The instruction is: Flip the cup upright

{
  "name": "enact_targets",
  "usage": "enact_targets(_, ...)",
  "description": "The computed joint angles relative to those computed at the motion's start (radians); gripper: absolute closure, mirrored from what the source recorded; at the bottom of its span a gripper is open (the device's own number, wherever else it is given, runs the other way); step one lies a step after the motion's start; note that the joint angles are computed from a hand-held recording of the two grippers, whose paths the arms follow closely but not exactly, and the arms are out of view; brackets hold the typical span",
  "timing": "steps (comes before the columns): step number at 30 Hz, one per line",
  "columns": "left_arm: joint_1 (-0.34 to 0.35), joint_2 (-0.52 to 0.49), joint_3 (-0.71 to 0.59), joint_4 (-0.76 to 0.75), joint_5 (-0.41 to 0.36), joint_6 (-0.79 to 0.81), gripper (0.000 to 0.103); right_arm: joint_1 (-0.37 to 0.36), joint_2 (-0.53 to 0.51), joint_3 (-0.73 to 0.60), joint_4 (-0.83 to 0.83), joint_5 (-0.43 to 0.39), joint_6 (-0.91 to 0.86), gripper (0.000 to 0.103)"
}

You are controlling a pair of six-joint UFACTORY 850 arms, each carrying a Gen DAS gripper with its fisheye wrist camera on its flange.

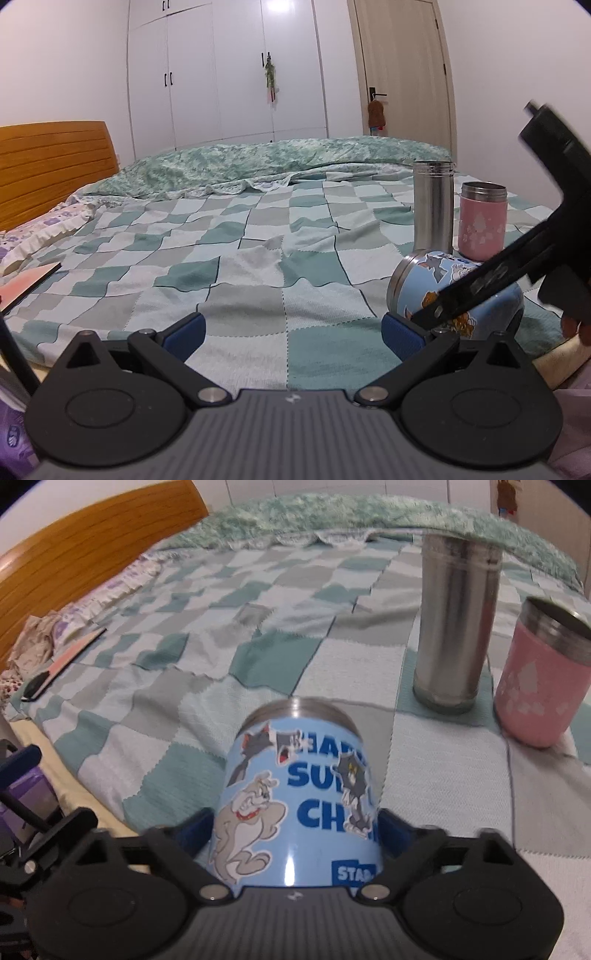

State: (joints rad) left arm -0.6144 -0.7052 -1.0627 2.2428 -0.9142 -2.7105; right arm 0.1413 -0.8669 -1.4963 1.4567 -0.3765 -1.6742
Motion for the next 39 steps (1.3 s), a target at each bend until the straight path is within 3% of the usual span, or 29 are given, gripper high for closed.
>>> enact_targets(6,-0.028,0.010,-0.035,-0.065,0.032,0.080,0.000,-0.091,0.058,0.072,0.231,-0.178,-0.307,0.000)
enact_targets(9,-0.044,-0.005,-0.095,-0.116,0.072,0.138,0.000,-0.141,0.067,0.084,0.287,-0.225,-0.411,0.000)
enact_targets(15,-0.068,-0.072,-0.265,-0.260,0.195,0.227,0.000,-0.217,0.028,0.038,0.275,-0.230,-0.508,0.000)
enact_targets(20,-0.069,-0.164,-0.454,-0.495,0.297,0.389,0.000,-0.262,-0.014,0.002,0.267,-0.232,-0.571,0.000)
enact_targets(25,-0.064,-0.281,-0.670,-0.807,0.281,0.708,0.000,-0.290,-0.056,-0.033,0.284,-0.245,-0.610,0.000)
enact_targets(31,-0.040,-0.407,-0.907,-1.166,0.205,1.105,0.000,-0.303,-0.112,-0.105,0.240,-0.266,-0.548,0.000)
enact_targets(34,-0.026,-0.442,-0.974,-1.275,0.174,1.225,0.000,-0.304,-0.131,-0.131,0.220,-0.277,-0.529,0.000)
enact_targets(39,0.014,-0.470,-1.051,-1.475,0.189,1.406,0.003,-0.297,-0.150,-0.160,0.194,-0.281,-0.509,0.000)
